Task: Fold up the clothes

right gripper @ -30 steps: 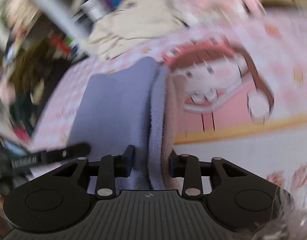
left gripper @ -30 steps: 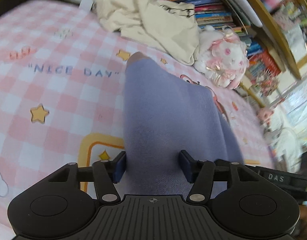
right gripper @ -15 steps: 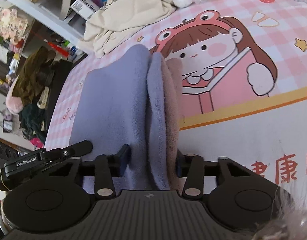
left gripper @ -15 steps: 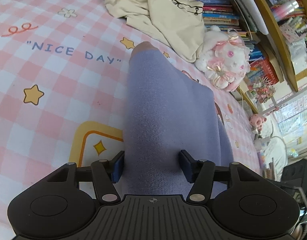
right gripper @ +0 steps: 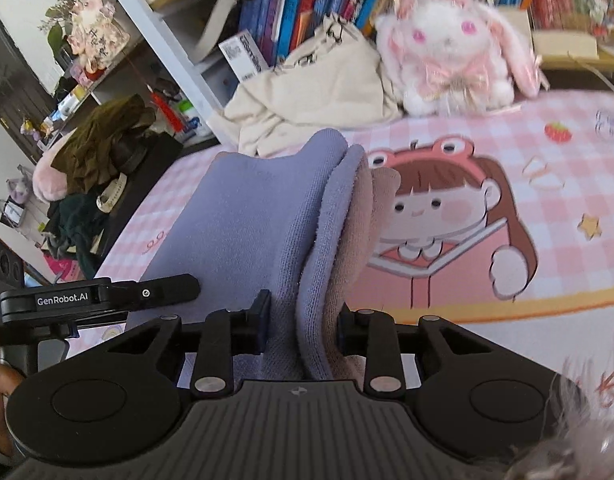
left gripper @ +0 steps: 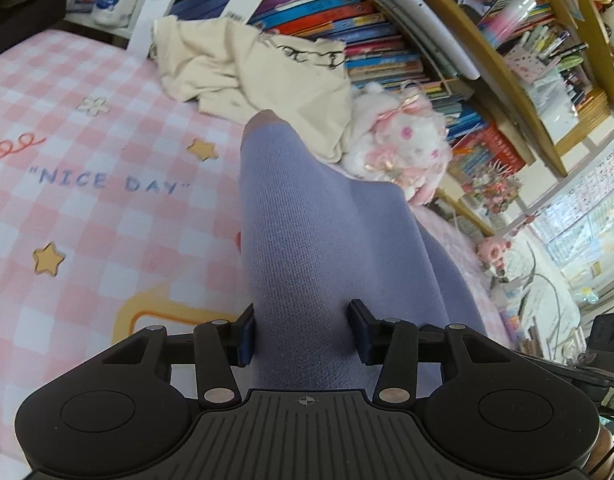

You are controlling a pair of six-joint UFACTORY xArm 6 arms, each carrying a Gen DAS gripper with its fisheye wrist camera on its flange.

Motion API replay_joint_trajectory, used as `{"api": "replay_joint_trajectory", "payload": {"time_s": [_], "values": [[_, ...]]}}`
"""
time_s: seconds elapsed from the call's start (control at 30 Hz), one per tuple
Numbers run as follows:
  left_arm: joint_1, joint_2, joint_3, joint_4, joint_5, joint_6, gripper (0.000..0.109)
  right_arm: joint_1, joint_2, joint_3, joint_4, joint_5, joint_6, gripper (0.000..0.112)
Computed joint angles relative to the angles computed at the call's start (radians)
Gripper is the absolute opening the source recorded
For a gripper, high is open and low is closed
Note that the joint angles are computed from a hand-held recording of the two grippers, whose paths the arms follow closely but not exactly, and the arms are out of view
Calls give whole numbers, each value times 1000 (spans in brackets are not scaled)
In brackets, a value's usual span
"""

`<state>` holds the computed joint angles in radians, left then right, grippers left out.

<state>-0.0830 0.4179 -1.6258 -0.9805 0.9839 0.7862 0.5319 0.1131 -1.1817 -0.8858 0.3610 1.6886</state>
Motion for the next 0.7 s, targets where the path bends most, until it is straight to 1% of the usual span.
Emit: {"api": "replay_joint_trajectory", "payload": {"time_s": [0.17, 0.37, 0.47, 0.7], "values": [[-13, 49, -86, -1, 20, -12, 45, -21, 1, -25, -18, 17, -36, 28], [-32, 118, -188, 9, 15, -39, 45, -52, 35, -71, -27, 22, -82, 28], [-38, 165, -254, 18, 20, -67, 45, -66, 60, -100, -17, 23, -118, 28], [-48, 277, -407, 49, 31, -141, 45, -96, 138, -190, 54, 33, -240, 28]]}}
